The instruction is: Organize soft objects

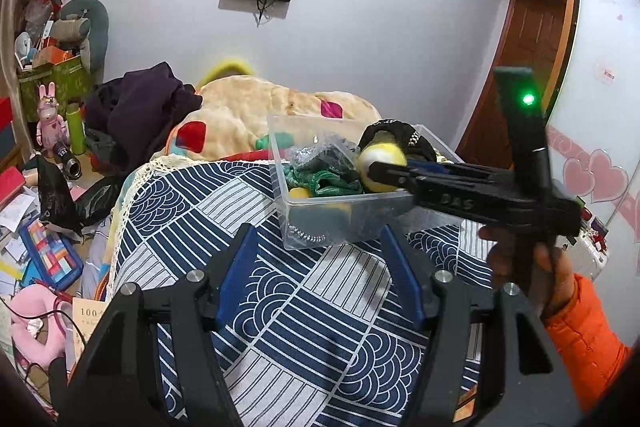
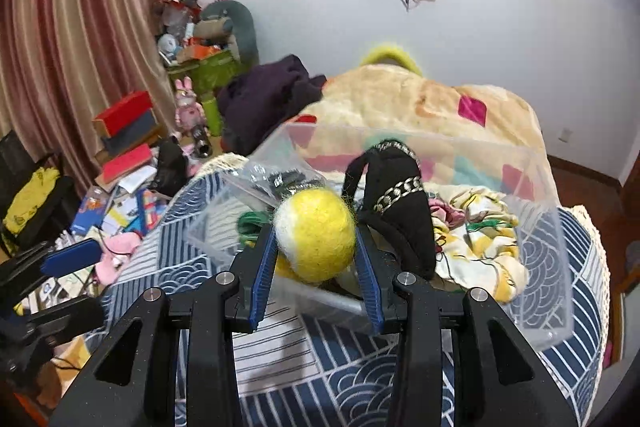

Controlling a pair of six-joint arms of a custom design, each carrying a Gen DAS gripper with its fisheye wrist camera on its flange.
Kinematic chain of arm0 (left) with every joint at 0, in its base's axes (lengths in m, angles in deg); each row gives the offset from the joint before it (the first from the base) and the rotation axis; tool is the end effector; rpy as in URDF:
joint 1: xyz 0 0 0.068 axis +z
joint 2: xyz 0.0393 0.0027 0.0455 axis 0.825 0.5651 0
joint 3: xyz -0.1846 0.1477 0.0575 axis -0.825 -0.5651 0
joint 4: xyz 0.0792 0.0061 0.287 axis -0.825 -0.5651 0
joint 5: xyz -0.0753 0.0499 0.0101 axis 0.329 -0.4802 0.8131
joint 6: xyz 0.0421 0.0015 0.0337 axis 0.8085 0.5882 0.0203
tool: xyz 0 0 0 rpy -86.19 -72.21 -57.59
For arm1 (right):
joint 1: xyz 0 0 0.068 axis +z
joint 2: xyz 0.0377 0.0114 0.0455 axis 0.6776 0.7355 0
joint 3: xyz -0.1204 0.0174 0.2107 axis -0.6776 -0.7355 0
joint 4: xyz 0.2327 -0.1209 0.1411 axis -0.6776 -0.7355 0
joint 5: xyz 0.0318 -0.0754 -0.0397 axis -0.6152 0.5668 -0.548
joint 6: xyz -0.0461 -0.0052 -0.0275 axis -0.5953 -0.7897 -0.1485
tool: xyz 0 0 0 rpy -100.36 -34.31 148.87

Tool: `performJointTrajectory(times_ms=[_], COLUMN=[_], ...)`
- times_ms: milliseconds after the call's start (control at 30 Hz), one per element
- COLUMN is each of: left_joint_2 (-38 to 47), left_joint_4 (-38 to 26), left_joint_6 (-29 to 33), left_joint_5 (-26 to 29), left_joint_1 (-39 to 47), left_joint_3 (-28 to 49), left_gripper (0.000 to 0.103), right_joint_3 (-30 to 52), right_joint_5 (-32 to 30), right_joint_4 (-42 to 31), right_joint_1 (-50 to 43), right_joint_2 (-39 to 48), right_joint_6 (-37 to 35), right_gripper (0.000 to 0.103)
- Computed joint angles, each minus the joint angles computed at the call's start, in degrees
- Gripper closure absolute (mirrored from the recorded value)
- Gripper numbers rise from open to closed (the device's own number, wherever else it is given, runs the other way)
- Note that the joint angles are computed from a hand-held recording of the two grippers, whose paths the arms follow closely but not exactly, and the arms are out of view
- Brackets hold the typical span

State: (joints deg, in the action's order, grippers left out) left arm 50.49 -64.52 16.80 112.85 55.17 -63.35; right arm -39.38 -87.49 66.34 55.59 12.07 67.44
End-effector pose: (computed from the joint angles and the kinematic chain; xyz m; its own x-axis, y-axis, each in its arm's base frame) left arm 0.2549 -0.0169 0.1129 -0.5649 -0.0121 -0.8251 0.3452 0.9048 -0.2496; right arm 0.3064 0.0753 0.1576 -0.6452 -0.1652 -0.7459 -0.3301 0.9408 0.0772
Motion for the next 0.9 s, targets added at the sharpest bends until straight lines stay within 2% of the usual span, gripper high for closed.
performJointTrajectory(times_ms=[133, 267, 367, 467, 667, 833, 900], left_joint_2=[1.0, 0.7, -1.3, -4.1, -14.5, -25.3, -30.6], left_joint_4=[0.8, 1.2, 0.6, -0.6, -4.8, -9.9, -12.5], left_joint_6=[-0.3, -0.6, -0.9, -1.0, -0.9, -0.9, -0.9], left_joint_5=[0.1, 0.2, -0.4, -0.7, -2.7, -4.2, -5.0], left_joint_1=[-0.1, -0.3, -1.1, -1.8, -4.2, -6.0, -6.8], left_joint_3=[0.2, 0.0, -0.8, -1.2, -3.5, -5.5, -6.4], left_gripper=[0.039, 0.039, 0.039, 0.039, 0.039, 0.039, 0.039], right_joint_3=[0.0, -0.3, -2.5, -5.4, -11.7, -13.6, -14.3], right_joint_5=[1.7, -1.7, -1.9, -4.2, -7.2, -7.2, -5.7], right_joint_4=[-1.0, -3.0, -3.7, -5.4, -12.3, -18.1, -20.2], right_joint_1=[-0.4, -2.6, -2.9, -3.8, -6.8, -9.4, -9.3], right_joint_2=[0.1, -1.9, -5.7, -11.8, -31.6, -44.5, -49.5], right_joint_6=[-0.1, 0.7, 0.2, 0.2, -1.2, -1.5, -1.3], right_gripper=[0.064, 0.045, 0.045, 0.045, 0.045, 0.037, 0.03])
